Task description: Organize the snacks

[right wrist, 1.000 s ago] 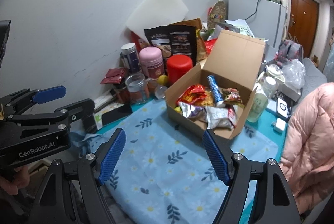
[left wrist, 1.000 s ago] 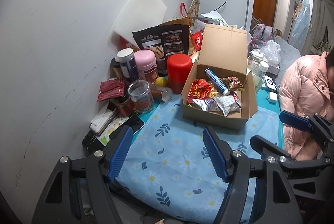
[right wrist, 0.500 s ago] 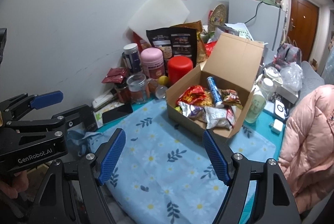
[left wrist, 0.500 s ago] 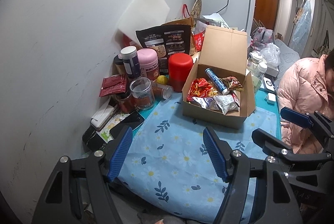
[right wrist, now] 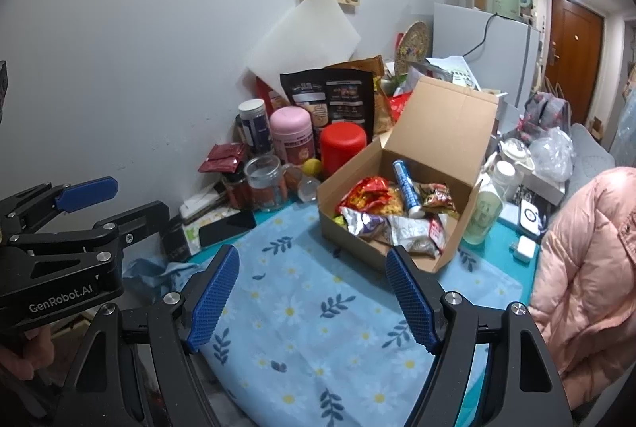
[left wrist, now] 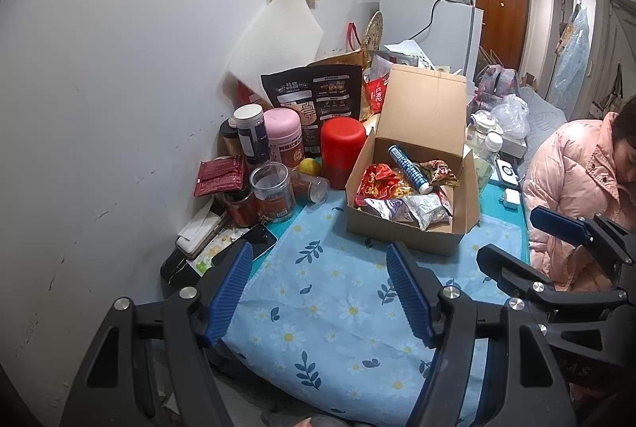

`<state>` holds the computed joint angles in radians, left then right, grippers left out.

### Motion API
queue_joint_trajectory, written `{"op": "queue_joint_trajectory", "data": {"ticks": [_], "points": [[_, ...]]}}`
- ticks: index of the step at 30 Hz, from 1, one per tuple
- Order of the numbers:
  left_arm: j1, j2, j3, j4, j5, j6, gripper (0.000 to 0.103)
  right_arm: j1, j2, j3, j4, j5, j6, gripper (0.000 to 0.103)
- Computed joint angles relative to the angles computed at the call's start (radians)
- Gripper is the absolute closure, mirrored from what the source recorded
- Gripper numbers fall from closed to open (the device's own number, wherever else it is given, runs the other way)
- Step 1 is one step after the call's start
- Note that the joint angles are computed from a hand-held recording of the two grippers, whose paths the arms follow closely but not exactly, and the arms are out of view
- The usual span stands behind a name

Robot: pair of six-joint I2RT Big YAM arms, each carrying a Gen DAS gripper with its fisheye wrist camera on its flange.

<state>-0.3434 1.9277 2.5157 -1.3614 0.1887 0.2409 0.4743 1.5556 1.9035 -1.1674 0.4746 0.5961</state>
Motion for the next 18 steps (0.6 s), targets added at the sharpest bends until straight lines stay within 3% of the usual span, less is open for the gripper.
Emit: {"op": "queue_joint_trajectory", "data": {"ticks": [18], "points": [[-0.001,-0.020,-0.030,0.011,0.001,0.003,0.033,0.013,-0.003,0.008,-0.013,0.028,0.021,0.026]]}}
